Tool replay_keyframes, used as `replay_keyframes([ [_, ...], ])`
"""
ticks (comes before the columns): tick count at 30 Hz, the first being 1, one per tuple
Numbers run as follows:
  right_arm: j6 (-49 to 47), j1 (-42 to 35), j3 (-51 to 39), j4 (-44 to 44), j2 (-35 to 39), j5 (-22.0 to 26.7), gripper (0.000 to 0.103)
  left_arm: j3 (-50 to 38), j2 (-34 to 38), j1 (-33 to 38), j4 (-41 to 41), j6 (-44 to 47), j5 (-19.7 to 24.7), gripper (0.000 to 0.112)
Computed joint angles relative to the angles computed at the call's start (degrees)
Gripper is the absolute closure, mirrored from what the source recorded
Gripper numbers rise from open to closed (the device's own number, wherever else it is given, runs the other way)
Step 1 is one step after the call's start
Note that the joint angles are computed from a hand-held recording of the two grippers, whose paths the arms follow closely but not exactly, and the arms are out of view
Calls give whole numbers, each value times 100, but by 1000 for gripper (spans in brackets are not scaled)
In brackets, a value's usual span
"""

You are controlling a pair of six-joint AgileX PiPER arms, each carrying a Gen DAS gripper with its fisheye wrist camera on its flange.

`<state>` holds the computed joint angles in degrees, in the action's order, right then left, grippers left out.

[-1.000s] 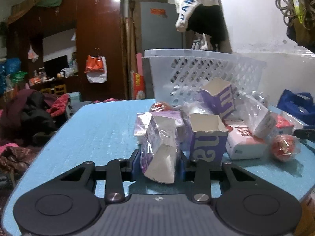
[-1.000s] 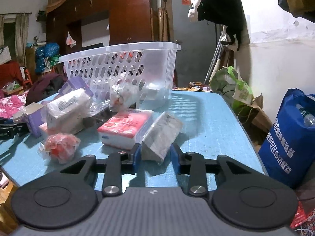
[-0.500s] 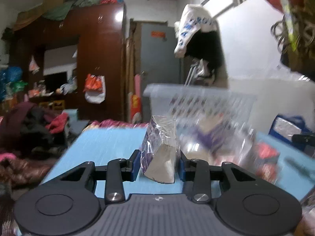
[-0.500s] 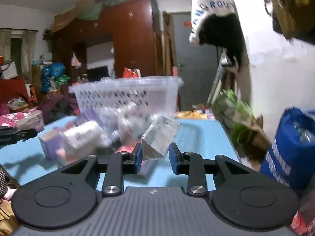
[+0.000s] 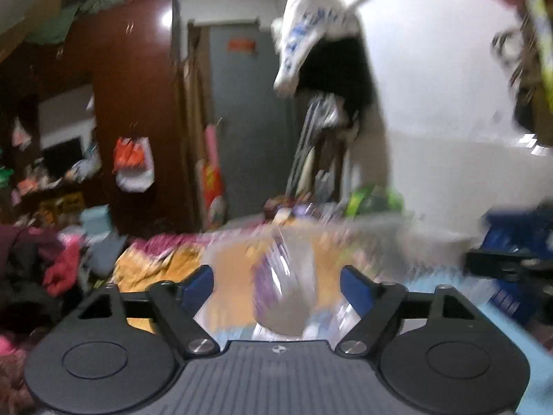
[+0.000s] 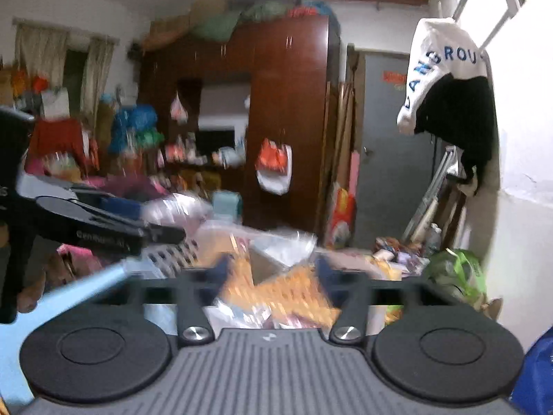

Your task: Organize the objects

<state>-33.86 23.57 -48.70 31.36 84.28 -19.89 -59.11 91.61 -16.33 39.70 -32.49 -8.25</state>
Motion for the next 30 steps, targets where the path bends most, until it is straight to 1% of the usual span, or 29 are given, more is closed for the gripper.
replay_keyframes([
  [1,85,107,320,-27,-81,-428,21,382,-146,67,-481,573,-373,31],
  [2,399,143,692,-249,-265,-668,15,860,-360,162,-903,1055,-880,31],
  [3,722,150,1001,-445,-433,-759,7,1352,-606,263,-1102,1309,-1346,31],
  [4,952,212,1376,-488,-620,-914,3,1750,-833,392,-1096,1333,-1662,30],
  [5,1006,354,1800,-356,-749,-1225,0,2163,-1074,537,-1005,1235,-1957,29],
  [7,822,741,2394,246,-764,-1816,0,2955,-1451,918,-663,963,-2613,29],
  [8,828,952,2602,587,-679,-2076,0,3423,-1571,1141,-578,943,-3077,29],
  [9,981,1098,2778,732,-583,-2237,0,3689,-1569,1292,-572,1039,-3418,29],
  [10,1197,1204,2899,805,-440,-2341,0,3969,-1554,1330,-761,1277,-3718,29],
  [11,1378,1285,2964,889,-301,-2442,0,4218,-1540,1314,-947,1451,-3863,29],
  [12,1518,1367,3009,969,-191,-2525,0,4340,-1534,1303,-905,1437,-3839,30],
  [13,1487,1410,2953,1124,-150,-2402,0,4354,-1501,1375,-633,1288,-3843,31],
  [14,1421,1403,2914,1207,-165,-2280,0,4495,-1497,1404,-580,1326,-3953,31],
  [15,1337,1432,2862,1285,-149,-2256,0,4591,-1509,1292,-756,1493,-3938,31],
  [17,1378,1600,2933,1389,-178,-2566,0,4752,-1548,998,-1247,1911,-3890,31],
  [18,1549,1733,3059,1345,-245,-2754,0,4810,-1591,1049,-1186,1877,-3914,31],
  [19,1851,1845,3238,1106,-288,-2903,0,4813,-1622,1086,-1041,1696,-3899,31],
  [20,2028,1896,3349,861,-357,-2901,0,4824,-1619,1125,-822,1487,-3975,31],
  [21,2028,2004,3370,804,-357,-2881,1,4932,-1619,1136,-772,1508,-4116,31],
  [22,2062,2290,3500,907,-226,-3077,2,4967,-1607,964,-950,1691,-4130,31],
  [23,1994,2366,3436,931,-138,-3043,4,4937,-1600,644,-1358,1971,-4009,31],
  [24,2047,2373,3373,825,-26,-2990,9,4917,-1565,397,-1639,2157,-3950,32],
  [25,2242,2264,3311,490,101,-2912,13,4844,-1533,231,-1722,2182,-3875,32],
  [26,2330,2203,3237,299,197,-2830,21,4778,-1494,78,-1787,2210,-3829,32],
  [27,2327,2179,3151,239,292,-2766,30,4743,-1467,-144,-2039,2401,-3776,32],
  [28,2351,2152,3077,155,417,-2769,34,4641,-1366,-482,-2520,2747,-3661,32],
  [29,2415,2083,3035,-21,478,-2713,46,4557,-1287,-782,-2955,3066,-3532,33],
  [30,2476,2005,2996,-190,496,-2572,54,4500,-1203,-971,-3189,3249,-3476,33],
])
